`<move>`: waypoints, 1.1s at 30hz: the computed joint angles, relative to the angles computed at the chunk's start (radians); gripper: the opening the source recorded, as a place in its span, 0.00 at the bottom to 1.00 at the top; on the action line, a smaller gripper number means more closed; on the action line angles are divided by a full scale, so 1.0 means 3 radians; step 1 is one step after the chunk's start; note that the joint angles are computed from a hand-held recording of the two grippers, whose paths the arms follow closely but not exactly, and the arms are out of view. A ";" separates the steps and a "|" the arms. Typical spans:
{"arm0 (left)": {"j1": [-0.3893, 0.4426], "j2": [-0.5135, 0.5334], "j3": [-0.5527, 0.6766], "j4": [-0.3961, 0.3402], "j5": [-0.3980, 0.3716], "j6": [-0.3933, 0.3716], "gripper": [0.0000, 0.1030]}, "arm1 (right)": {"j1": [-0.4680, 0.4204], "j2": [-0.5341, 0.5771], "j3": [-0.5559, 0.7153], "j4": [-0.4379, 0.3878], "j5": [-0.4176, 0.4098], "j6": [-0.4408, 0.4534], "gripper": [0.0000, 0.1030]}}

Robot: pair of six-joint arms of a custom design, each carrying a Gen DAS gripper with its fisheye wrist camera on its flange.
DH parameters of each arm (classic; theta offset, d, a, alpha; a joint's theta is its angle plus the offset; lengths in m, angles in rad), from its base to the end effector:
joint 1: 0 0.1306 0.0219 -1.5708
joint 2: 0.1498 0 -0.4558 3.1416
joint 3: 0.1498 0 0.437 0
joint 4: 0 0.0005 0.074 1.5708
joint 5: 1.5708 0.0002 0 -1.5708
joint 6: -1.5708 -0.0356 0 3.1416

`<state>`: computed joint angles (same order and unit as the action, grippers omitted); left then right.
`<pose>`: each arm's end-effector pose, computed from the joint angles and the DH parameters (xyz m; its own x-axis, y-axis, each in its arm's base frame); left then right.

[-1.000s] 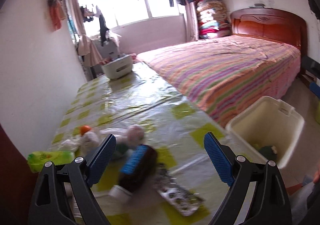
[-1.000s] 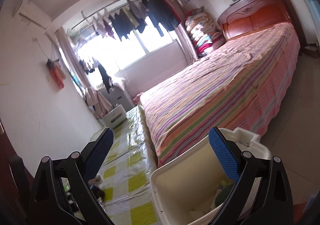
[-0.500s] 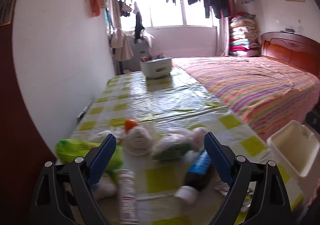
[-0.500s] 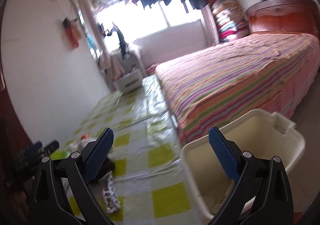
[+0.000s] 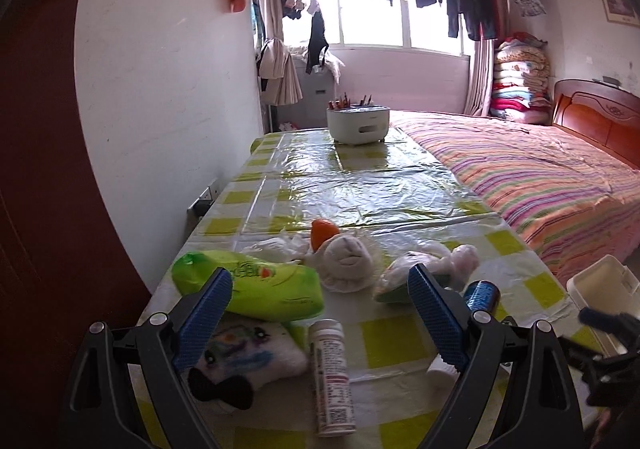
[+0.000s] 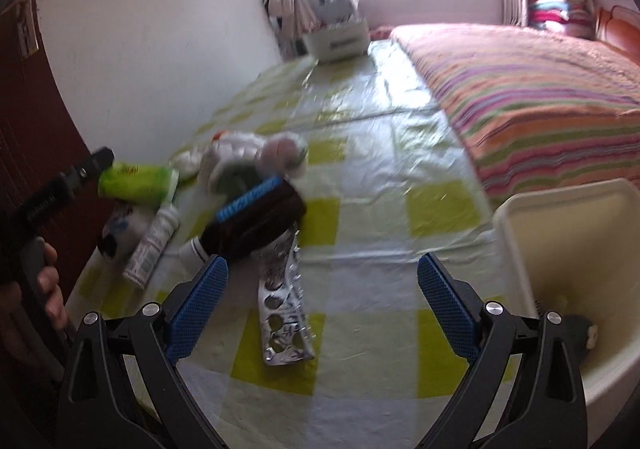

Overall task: Collect trash
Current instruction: 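Return both tools to the table and grasp the foil blister pack with the right tool, then grasp the white pill bottle with the left tool while the right tool holds the blister pack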

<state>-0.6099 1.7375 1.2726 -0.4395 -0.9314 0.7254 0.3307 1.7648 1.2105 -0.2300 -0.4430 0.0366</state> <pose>0.5186 -0.3282 0.2928 -0.4391 -0.1761 -0.8810 -0.4760 0.8773 0.0619 0.5836 0.2160 0.2546 -0.6464 -0.2569 -0.7185 -0.6044 0.7471 0.2767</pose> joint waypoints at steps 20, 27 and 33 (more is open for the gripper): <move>0.0109 -0.0034 -0.0083 -0.0496 0.0584 0.0400 0.84 | 0.0304 0.0166 0.0237 -0.0486 0.0689 0.0695 0.51; 0.0094 0.0076 0.0026 -0.0675 0.0700 0.0379 0.84 | 0.0205 0.0144 0.0213 -0.0492 0.0356 0.0528 0.30; 0.0098 0.0210 0.0184 -0.0922 0.0776 0.0371 0.84 | 0.0080 0.0065 0.0146 -0.0288 0.0072 0.0262 0.30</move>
